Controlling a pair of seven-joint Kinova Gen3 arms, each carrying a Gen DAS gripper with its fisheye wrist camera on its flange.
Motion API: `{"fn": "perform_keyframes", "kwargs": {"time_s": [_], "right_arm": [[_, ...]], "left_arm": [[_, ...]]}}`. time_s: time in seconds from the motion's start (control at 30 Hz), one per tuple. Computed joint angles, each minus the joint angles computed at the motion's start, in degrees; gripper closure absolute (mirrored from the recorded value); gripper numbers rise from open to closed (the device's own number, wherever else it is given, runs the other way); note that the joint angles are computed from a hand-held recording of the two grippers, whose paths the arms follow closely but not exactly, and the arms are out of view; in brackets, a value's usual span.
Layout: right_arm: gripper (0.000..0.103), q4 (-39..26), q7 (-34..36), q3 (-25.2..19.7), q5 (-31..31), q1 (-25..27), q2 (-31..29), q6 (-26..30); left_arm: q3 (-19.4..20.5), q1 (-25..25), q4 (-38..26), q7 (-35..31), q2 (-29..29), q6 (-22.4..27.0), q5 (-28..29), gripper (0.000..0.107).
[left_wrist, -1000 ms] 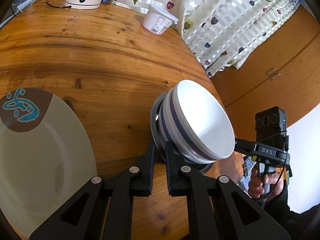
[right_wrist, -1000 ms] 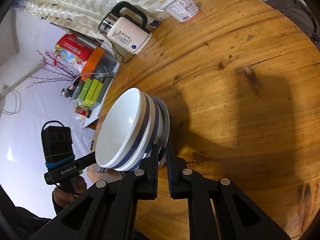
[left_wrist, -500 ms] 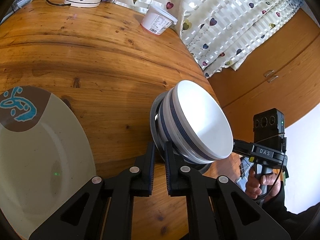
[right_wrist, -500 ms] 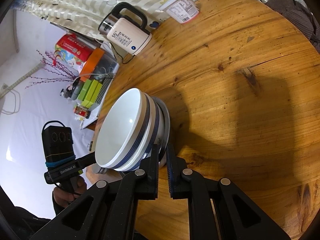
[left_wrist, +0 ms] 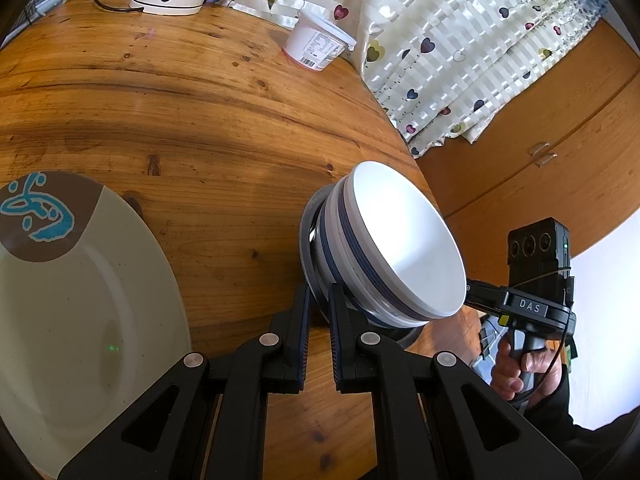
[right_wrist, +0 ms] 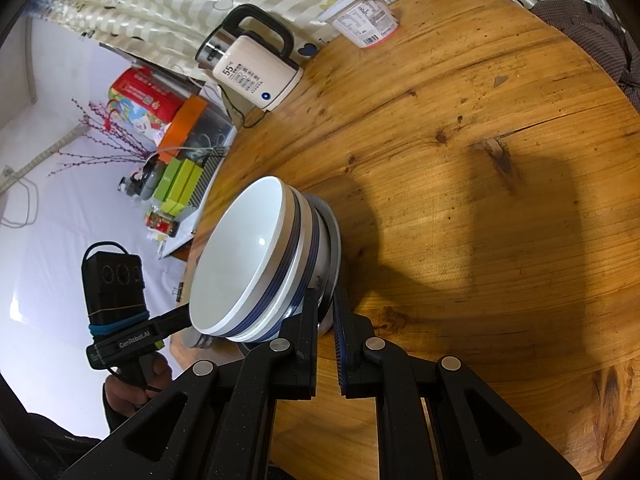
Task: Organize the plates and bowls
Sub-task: 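Carry the bowl stack with both grippers over the beige plate stack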
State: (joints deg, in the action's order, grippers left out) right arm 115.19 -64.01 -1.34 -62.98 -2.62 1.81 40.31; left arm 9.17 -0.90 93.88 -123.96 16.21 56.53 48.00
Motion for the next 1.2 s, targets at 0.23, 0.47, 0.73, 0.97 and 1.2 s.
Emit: {"fn": "perform_keyframes", "kwargs": {"time_s": [0.23, 0.47, 0.73, 0.97, 1.2], "right_arm": [[0.094, -0.17, 0.50, 0.12, -0.45, 0.16, 0.26, 0.50], [0.092, -1.47, 4.57, 0.94, -3.97, 3.25, 3.33, 5.63], [0.093, -2.42, 13.02, 0.50, -8.35, 7.56, 7.14, 11.69], [0.094, -0.50, 17.19, 0.19, -12.17, 8.79, 7.45, 12.16], [0.094, -0.12, 16.88, 0.49, -11.73, 8.05, 6.61, 11.41]], "left_arm": [[-0.07, -0.33, -0.34, 0.40, 0.41, 0.50, 0.55, 0.100], [0.09, -1.79, -1.55, 1.14, 2.38, 3.20, 2.33, 0.096], [0.73, -3.03, -3.51, -0.24, 4.74, 6.25, 3.15, 0.095], [0.94, -3.34, -3.61, -1.90, 5.03, 7.03, 3.86, 0.099], [0.75, -3.05, -3.05, -2.50, 4.51, 6.13, 4.12, 0.100]]}}
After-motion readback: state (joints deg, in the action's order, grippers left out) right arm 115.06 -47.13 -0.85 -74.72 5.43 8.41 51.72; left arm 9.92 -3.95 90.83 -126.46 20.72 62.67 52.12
